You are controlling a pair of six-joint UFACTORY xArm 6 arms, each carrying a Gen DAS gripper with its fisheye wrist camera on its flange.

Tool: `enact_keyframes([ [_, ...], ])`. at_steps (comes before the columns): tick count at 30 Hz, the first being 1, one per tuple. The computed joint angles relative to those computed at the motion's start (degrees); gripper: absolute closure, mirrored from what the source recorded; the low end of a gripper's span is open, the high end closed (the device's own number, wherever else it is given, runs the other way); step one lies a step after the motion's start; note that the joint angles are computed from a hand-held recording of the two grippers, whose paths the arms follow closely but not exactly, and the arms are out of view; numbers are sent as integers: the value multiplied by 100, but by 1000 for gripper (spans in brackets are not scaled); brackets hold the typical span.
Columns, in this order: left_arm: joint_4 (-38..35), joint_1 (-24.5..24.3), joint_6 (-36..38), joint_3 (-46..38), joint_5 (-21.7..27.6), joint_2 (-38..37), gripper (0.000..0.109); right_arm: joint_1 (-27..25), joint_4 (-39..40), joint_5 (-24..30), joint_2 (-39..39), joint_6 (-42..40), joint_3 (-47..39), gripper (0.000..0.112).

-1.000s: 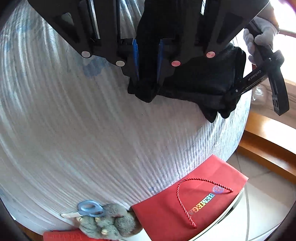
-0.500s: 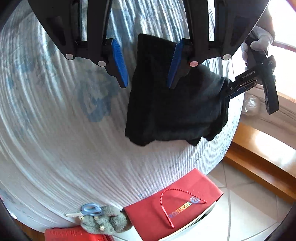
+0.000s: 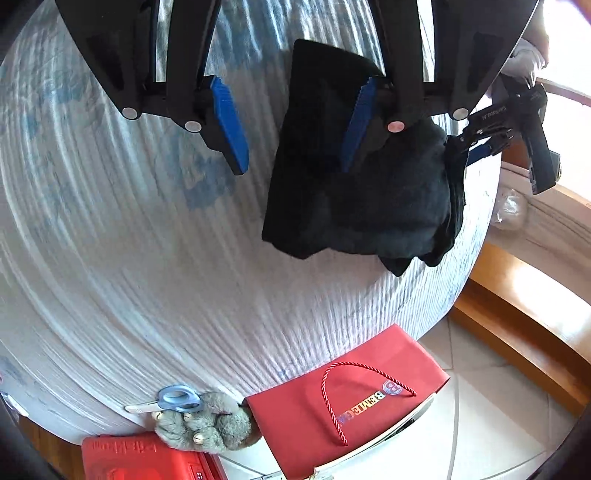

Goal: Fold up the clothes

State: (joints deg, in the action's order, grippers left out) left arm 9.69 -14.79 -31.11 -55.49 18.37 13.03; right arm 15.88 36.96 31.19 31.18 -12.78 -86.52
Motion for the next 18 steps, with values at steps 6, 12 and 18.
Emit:
enact_keyframes([
  [6,17,15,-65,-19,27,10,22,-35,-15,215,506,-70,-698,58],
  [12,-674,-71,686,-88,32,19,51,22,-235,418,984,-55,-1296,59],
  [18,-994,-93,1018,-132,91,18,52,85,-387,300,947,-300,-1234,71],
])
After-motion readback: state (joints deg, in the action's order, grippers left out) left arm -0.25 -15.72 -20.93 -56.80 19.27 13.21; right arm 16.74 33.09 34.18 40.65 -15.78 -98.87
